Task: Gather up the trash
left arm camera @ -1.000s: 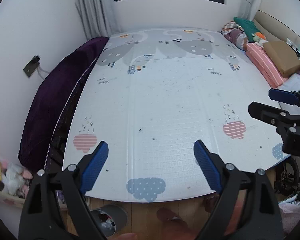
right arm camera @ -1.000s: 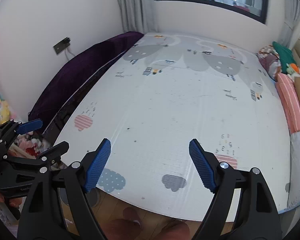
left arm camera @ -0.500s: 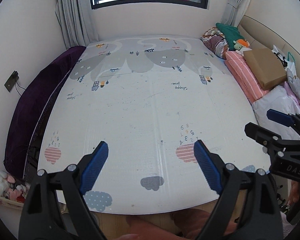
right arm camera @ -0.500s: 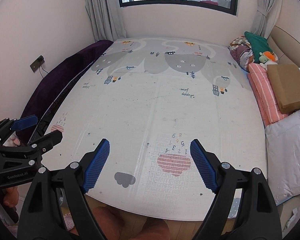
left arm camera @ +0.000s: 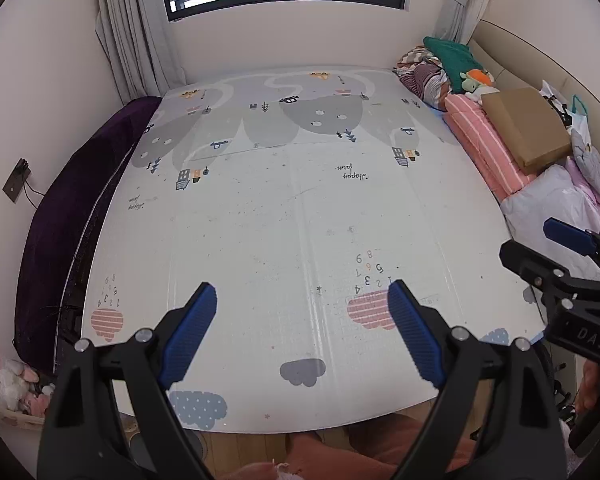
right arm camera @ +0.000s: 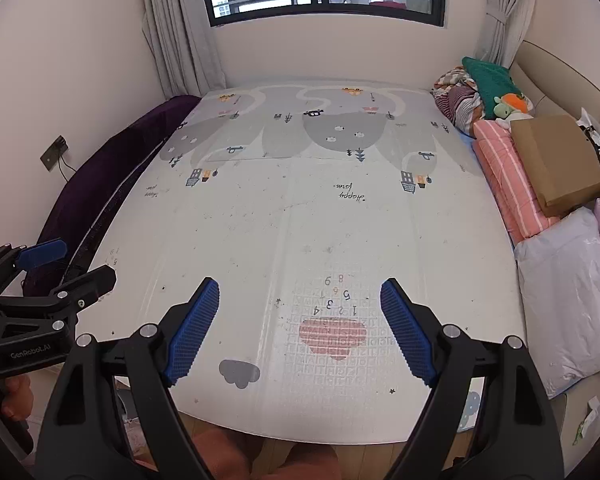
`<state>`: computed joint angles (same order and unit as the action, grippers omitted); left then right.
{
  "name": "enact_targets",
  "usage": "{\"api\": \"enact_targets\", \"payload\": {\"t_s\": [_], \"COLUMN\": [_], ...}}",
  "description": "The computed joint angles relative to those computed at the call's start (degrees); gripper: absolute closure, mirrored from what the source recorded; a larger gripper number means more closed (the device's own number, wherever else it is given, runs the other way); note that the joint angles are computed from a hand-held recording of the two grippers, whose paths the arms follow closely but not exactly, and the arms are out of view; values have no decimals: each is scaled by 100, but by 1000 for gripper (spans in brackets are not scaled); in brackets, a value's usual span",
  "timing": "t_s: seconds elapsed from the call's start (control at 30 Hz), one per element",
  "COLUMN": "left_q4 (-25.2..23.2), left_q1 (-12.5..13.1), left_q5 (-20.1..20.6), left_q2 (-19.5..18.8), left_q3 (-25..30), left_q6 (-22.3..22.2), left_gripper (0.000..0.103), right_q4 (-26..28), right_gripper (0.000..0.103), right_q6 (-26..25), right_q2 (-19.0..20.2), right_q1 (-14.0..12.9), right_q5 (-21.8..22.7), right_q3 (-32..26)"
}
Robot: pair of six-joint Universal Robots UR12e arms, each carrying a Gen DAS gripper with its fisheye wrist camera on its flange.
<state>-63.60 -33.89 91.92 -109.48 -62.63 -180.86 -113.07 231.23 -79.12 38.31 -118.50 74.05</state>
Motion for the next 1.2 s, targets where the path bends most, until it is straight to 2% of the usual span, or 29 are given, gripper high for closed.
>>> {"api": "enact_targets", "payload": {"t_s": [0.43,1.2], "left_q4": [-94,-69], "left_q1": [40,96], "left_q5": [-56,-75], "left_q2": [-135,-138], "left_q3": [228,271], "left_q6": [162,-5], "left_gripper": [16,13], "right_q4": [144,111], "right_gripper": [21,21], "right_q6": [73,-77], "right_q2": [126,158], "right_q1": [-35,-38], "right_q5": [-91,-42], "right_q3": [-202,-283]}}
